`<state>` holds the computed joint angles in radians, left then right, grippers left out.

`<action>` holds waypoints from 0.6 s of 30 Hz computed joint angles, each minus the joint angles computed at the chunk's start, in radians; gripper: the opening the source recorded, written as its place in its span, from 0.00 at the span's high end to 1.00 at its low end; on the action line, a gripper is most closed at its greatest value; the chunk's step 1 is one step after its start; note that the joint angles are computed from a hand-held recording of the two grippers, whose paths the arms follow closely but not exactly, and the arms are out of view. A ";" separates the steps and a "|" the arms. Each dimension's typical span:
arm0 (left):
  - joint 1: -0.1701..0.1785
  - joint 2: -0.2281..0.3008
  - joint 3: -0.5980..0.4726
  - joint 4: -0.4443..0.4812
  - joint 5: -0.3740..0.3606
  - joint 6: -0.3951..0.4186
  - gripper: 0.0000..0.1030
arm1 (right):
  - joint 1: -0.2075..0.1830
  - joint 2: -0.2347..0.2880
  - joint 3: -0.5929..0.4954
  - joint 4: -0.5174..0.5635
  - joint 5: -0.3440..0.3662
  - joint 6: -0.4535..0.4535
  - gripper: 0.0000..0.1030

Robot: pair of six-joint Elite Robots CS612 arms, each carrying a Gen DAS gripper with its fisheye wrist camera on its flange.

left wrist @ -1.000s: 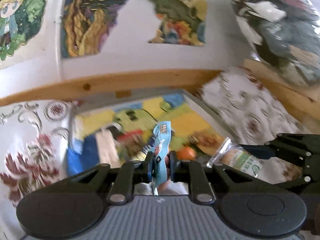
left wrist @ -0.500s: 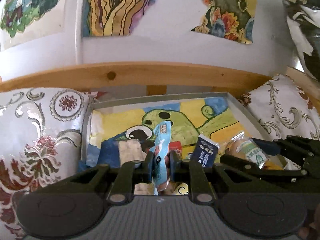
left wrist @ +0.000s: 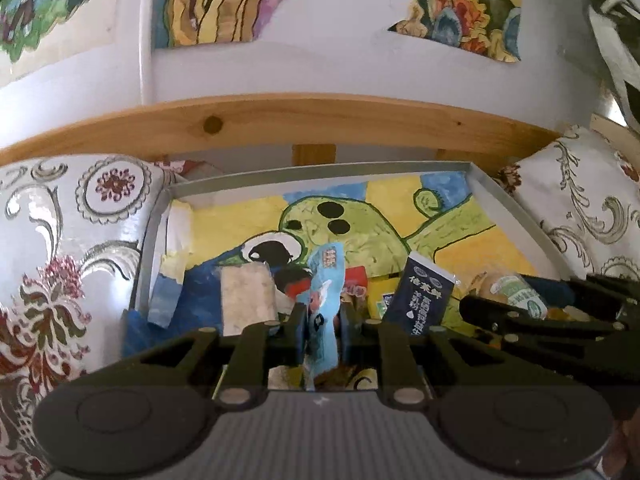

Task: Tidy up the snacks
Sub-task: 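Open both tools to release the candy packet and bread pack into the tray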

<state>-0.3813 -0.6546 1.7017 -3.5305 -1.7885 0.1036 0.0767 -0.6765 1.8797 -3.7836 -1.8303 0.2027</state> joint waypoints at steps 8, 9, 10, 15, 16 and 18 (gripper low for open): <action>0.015 -0.009 0.014 -0.061 -0.032 -0.091 0.31 | 0.003 0.004 0.002 -0.024 -0.029 0.030 0.27; 0.016 -0.012 0.021 -0.081 -0.027 -0.108 0.25 | 0.005 0.003 0.006 -0.038 -0.036 0.033 0.24; 0.017 -0.015 0.027 -0.099 -0.021 -0.127 0.18 | 0.007 0.001 0.011 -0.050 -0.046 0.033 0.20; 0.023 -0.032 0.067 -0.217 0.001 -0.193 0.02 | 0.024 -0.019 0.041 -0.132 -0.116 0.022 0.07; 0.023 -0.036 0.078 -0.247 0.010 -0.199 0.01 | 0.027 -0.024 0.047 -0.149 -0.125 0.019 0.05; 0.025 -0.044 0.097 -0.294 0.018 -0.201 0.01 | 0.036 -0.035 0.061 -0.179 -0.150 0.009 0.02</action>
<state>-0.3563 -0.6988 1.7990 -3.8246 -1.7702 -0.0974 0.1126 -0.7117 1.9406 -3.9628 -1.9807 0.2117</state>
